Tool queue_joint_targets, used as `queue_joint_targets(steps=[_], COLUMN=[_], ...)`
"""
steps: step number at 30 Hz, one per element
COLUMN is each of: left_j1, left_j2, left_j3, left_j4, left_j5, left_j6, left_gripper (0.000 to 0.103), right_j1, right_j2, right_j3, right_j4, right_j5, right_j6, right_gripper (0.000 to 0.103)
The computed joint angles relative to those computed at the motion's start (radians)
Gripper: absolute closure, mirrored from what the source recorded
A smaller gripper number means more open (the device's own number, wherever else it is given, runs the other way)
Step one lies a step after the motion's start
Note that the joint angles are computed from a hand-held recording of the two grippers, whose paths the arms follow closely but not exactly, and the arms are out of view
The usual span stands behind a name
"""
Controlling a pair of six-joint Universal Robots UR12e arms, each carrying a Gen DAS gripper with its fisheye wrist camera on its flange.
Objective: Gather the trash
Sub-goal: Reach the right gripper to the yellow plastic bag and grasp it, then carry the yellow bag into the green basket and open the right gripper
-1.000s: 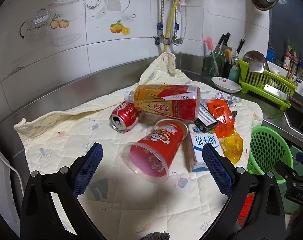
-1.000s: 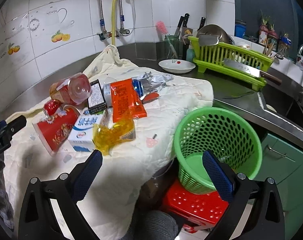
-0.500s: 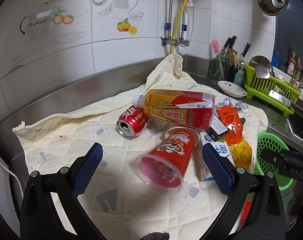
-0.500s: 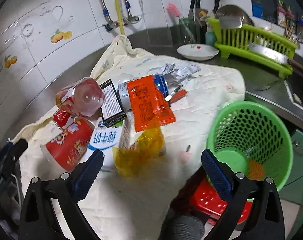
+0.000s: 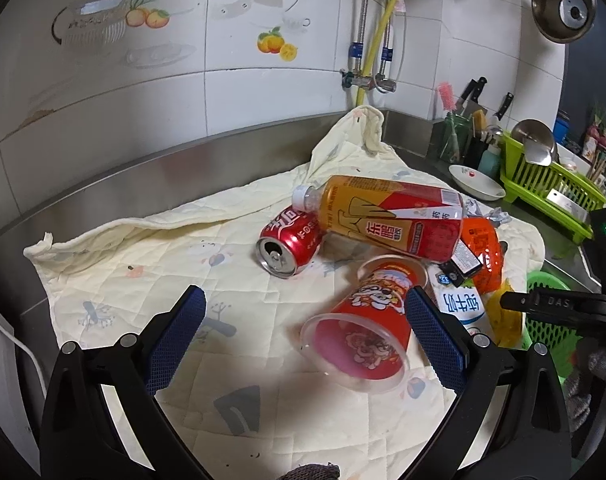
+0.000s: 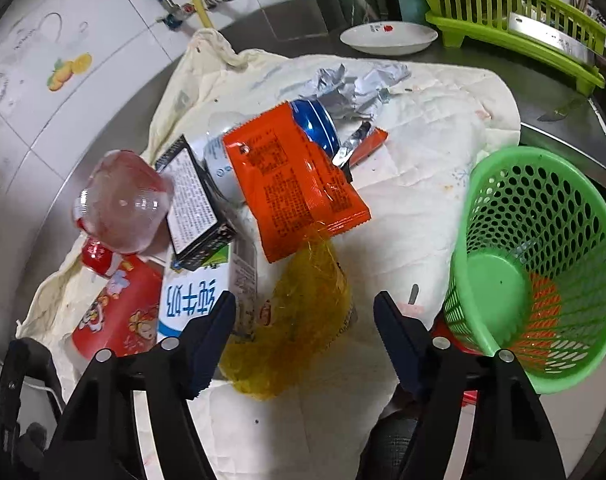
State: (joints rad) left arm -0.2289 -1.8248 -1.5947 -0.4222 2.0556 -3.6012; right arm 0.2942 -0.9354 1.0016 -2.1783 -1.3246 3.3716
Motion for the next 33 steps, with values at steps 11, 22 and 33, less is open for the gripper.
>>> queue_joint_targets(steps=[11,22,33], left_j1=[0.002,0.007,0.004], left_j2=[-0.003,-0.026,-0.043], left_j3=[0.002,0.047,0.067], left_j4=[-0.002,-0.044,-0.078], left_j5=[-0.017,-0.024,-0.097], left_j6=[0.02,0.025,0.062], left_gripper=[0.005,0.005,0.006], right_j1=[-0.001,-0.012,-0.022], right_j2=[0.032,0.01,-0.015], right_j3=[-0.036,0.018,0.055], right_j4=[0.053,-0.014,-0.083], right_j5=[0.015,0.05,0.061], right_j6=[0.004,-0.024,-0.037], right_gripper=[0.051,0.075,0.077])
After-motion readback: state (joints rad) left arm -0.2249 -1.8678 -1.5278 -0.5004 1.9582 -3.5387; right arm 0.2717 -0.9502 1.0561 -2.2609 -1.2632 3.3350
